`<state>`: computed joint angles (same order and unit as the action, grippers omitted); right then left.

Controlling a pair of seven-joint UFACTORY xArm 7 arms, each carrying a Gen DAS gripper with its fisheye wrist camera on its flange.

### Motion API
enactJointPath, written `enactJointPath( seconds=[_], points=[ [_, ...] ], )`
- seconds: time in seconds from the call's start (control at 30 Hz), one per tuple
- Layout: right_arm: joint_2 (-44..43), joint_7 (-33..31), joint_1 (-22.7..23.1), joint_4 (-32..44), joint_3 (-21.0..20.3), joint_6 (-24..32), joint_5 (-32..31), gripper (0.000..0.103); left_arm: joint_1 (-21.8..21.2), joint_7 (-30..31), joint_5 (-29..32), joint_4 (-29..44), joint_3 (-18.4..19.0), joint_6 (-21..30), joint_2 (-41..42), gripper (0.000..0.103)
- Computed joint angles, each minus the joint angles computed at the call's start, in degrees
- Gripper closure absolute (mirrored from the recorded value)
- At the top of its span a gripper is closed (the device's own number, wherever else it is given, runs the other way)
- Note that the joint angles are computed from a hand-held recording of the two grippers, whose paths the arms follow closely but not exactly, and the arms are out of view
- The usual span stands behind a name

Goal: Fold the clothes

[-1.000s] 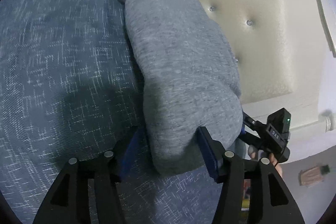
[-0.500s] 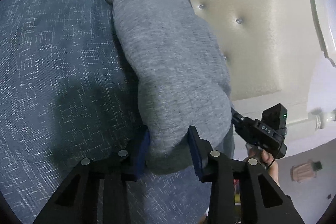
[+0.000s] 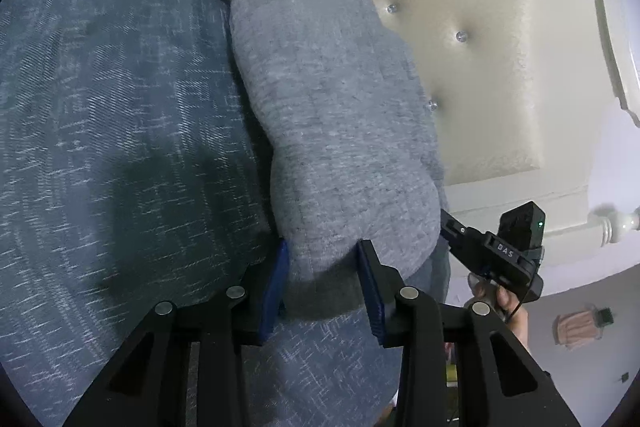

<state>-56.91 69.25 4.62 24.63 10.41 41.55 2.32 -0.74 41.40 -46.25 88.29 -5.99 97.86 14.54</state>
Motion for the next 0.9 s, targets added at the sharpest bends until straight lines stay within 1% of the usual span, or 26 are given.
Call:
enactJointPath(
  seconds=[0.07, 0.1, 0.13, 0.23, 0.27, 0.37, 0.4, 0.43, 0.47, 0.5, 0.53, 0.6, 0.73, 0.83, 0.9],
  points=[
    [-0.4, -0.4, 0.3, 0.5, -0.4, 1.3, 0.1, 0.090, 0.3, 0.5, -0.2, 0.2, 0.2, -0.4, -0.6, 0.066],
    [-0.3, -0.4, 0.2, 1.0, -0.3, 2.2, 0.0, 0.087, 0.4, 1.6, -0.5, 0.1, 0.2, -1.3, -1.3, 0.066],
    [-0.3, -0.5, 0.1, 1.8, -0.1, 3.5, -0.3, 0.087, 0.4, 2.3, -0.9, 0.0, 0.3, -2.2, -1.7, 0.066],
    [-1.3, -0.7, -0.3, 3.8, 1.1, 8.1, -1.6, 0.087, 0.3, 3.5, -3.2, 0.3, 0.2, -4.3, -2.5, 0.066],
    [-2.0, -0.4, -0.7, 4.5, 1.7, 10.4, -2.3, 0.087, 0.0, 4.0, -3.8, 0.3, 0.0, -4.9, -2.7, 0.066],
    [-4.9, 0.7, -2.6, 5.4, 4.1, 12.8, -5.5, 0.086, -1.4, 5.1, -4.3, -0.4, -0.7, -7.2, -3.8, 0.066],
    [-5.0, 0.7, -2.8, 5.3, 4.0, 11.2, -6.0, 0.086, -2.2, 5.4, -4.2, -0.7, -1.0, -8.4, -4.1, 0.066],
    [-5.1, 0.8, -3.0, 5.2, 4.0, 9.5, -6.5, 0.086, -2.4, 7.0, -4.8, 0.0, -1.2, -7.9, -3.3, 0.066],
    [-4.8, 0.6, -3.2, 5.3, 3.9, 7.8, -6.9, 0.086, -0.2, 9.0, -3.1, 0.4, 0.9, -6.1, -3.7, 0.066],
    [-3.5, -0.1, -3.3, 5.7, 3.5, 6.1, -7.1, 0.086, 2.2, 11.5, -2.3, 1.3, 2.2, -3.7, -3.3, 0.066],
    [-1.6, -1.0, -3.3, 6.5, 3.2, 4.2, -7.4, 0.086, 2.2, 12.0, -2.1, 1.2, 2.3, -3.8, -3.3, 0.066],
    [3.0, -2.8, -3.5, 8.4, 2.9, 0.8, -8.0, 0.087, 0.9, 12.0, -1.8, -1.7, 1.3, -6.4, -4.6, 0.066],
    [11.1, -5.2, -3.7, 10.7, 1.6, -4.9, -8.1, 0.087, 0.2, 13.5, -0.4, -4.4, 1.6, -7.8, -6.3, 0.066],
    [16.9, -7.6, -3.0, 12.6, 0.2, -6.2, -7.5, 0.087, 0.5, 14.2, -0.6, -5.1, 2.1, -7.6, -6.6, 0.067],
    [19.4, -8.4, -3.3, 14.0, 0.1, -4.2, -7.8, 0.089, 0.8, 14.4, -0.6, -5.1, 2.5, -6.9, -6.6, 0.067]
  ],
)
